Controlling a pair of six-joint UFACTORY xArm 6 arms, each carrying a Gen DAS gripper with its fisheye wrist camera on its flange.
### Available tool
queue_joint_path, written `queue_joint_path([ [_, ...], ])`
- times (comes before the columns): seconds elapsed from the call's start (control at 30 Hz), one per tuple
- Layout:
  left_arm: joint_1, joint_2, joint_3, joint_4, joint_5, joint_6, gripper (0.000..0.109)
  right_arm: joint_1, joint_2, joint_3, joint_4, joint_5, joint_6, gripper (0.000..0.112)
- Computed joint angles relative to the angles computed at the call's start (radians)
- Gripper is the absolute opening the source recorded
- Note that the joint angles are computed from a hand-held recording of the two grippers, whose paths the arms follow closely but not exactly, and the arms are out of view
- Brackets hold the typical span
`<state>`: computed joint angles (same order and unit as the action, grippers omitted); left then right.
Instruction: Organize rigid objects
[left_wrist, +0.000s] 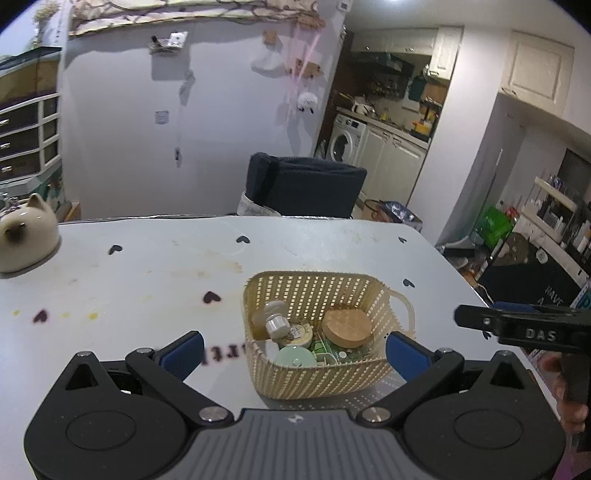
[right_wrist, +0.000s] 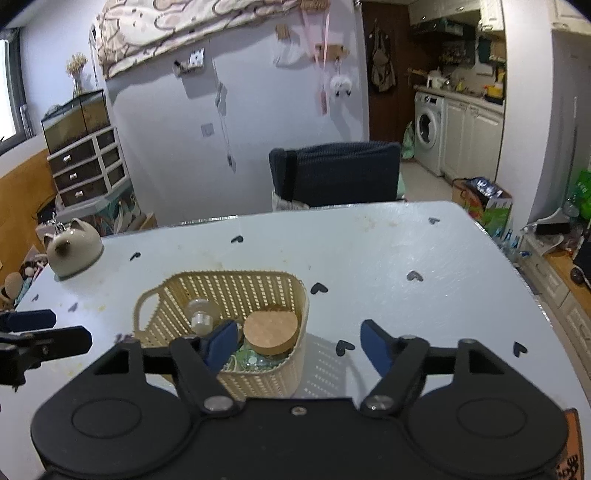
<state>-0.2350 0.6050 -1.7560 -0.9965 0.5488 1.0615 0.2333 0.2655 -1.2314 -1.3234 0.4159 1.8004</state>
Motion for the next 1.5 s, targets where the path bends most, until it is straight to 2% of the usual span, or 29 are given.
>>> queue_joint_path([
  [0.23,0.015,-0.087,0.123,0.008,-0.081,0.019,0.103,0.083,-0.076,0.064,-0.073,0.103,0.106,0.086],
  [0.37,0.031,-0.118,0.165,-0.024,-0.077,0.067,0.103,0.128,-0.091,0.074,-0.093,0.161,0.151,0.090],
  [0.5,0.042,-0.132,0.189,-0.038,-0.087,0.092,0.103,0.171,-0.091,0.072,-0.089,0.227,0.181,0.098],
  [0.63,0.048,-0.150,0.219,-0.058,-0.105,0.122,0.103,0.203,-0.087,0.073,-0.087,0.272,0.200,0.099],
  [0.9,0.065,-0.179,0.258,-0.115,-0.088,0.206,0.103,0.260,-0.075,0.070,-0.049,0.368,0.192,0.103],
  [1.5,0.079,-0.221,0.320,-0.147,-0.095,0.257,0.103,0.313,-0.076,0.073,-0.023,0.416,0.181,0.103],
])
